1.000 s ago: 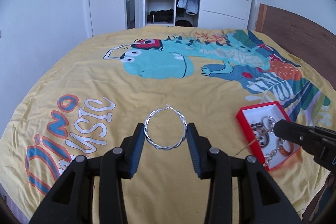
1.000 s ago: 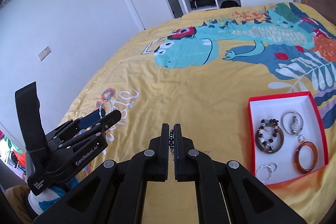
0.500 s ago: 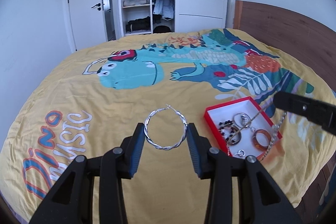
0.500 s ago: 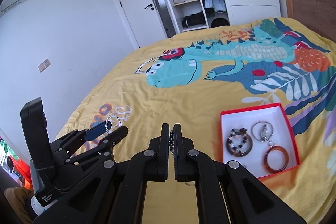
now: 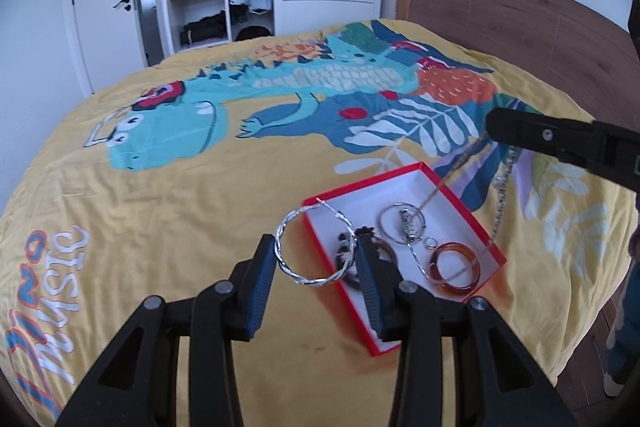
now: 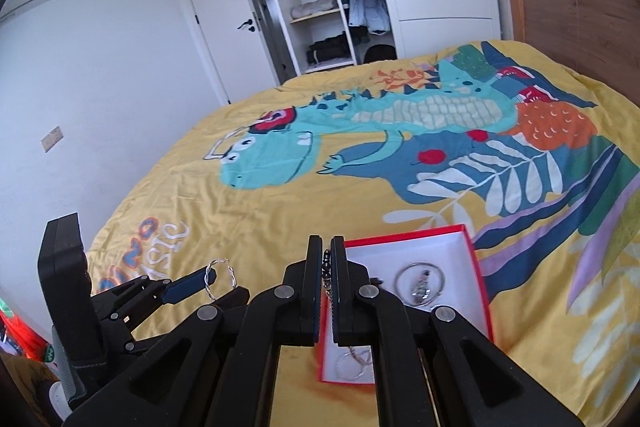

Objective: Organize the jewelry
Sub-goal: 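Carry the hoop and the dangling necklace into the red-rimmed box, then open both tools to release the hoop and necklace in the box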

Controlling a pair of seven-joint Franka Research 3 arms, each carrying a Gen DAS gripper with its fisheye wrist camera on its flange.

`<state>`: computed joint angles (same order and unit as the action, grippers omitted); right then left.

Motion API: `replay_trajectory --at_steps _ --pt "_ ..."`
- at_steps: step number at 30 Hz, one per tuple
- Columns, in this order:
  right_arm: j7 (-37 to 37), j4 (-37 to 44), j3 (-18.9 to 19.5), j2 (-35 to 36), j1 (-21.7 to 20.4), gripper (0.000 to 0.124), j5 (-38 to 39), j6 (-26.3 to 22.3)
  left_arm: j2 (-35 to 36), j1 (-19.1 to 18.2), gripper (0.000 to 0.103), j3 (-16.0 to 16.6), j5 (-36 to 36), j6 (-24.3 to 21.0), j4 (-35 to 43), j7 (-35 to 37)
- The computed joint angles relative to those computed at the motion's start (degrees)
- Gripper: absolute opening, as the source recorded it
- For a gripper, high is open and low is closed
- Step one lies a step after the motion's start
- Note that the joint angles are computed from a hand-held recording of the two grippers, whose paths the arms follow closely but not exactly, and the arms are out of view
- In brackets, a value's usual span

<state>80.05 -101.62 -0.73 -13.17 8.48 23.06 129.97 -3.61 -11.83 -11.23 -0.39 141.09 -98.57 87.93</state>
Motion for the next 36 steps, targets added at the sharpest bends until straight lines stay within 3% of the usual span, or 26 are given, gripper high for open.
replay_trajectory --at_steps 6,13,24,36 --pt "-1.45 -1.73 -1.07 3.05 -1.34 0.004 -0.23 1.69 6.16 -1.4 0.038 -1.76 0.44 -2.17 3.7 -0.79" --pt "-0.9 -6.92 -1.93 3.96 -3.2 0.004 1.08 2.15 8.89 -2.47 0.038 -2.96 0.6 -3.69 2.74 -0.59" --pt "1.19 -15.29 -2.1 1.08 -4.81 0.004 -0.47 1.46 9.99 -3.29 0.039 -3.44 1.46 -4.98 1.07 -0.3" --pt "5.23 -18.42 -1.01 -2.73 -5.54 0.015 -6.61 1.02 8.24 -2.8 0.04 -3.21 -0.62 -5.03 -0.45 0.71"
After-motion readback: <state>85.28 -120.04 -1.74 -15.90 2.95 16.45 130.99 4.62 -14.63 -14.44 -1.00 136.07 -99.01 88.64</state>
